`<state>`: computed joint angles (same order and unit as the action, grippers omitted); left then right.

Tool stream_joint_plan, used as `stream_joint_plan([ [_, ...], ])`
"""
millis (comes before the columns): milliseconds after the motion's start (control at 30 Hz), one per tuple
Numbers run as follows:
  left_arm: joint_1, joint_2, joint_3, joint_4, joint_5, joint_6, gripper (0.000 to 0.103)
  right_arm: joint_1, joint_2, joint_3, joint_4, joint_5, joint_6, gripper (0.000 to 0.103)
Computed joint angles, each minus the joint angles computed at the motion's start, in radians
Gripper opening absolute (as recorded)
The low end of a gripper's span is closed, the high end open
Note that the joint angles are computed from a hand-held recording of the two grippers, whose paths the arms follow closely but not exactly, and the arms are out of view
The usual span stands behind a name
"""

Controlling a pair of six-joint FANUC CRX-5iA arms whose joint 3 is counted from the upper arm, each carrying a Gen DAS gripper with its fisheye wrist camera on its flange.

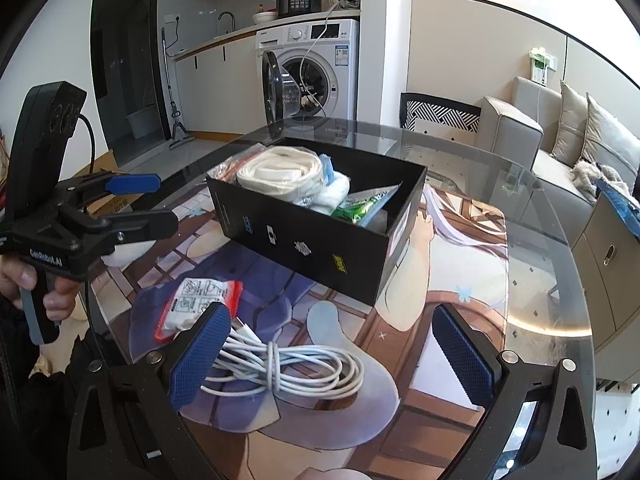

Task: Organize soft objects
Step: 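Withdraw both grippers from the box toward the remaining items, then grasp the coiled white cable with the right gripper and lift it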

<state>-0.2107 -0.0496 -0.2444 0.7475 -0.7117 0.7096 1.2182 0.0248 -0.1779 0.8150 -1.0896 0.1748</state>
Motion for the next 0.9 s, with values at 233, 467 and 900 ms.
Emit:
stream_joint_plan([
  [233,0.01,0.005,0.01,-0.02,-0.007,0.022,0.103,-0.008,0.008,0.015,-0.09,-0.003,0.079,0.102],
  [467,0.01,0.008,0.013,-0.023,-0.007,0.018,0.103,0.0,0.015,0.028,-0.138,0.026,0.169,0.102],
  [900,0.006,0.007,0.012,-0.024,-0.013,0.009,0.103,-0.045,0.065,0.067,-0.2,0.091,0.117,0.102],
])
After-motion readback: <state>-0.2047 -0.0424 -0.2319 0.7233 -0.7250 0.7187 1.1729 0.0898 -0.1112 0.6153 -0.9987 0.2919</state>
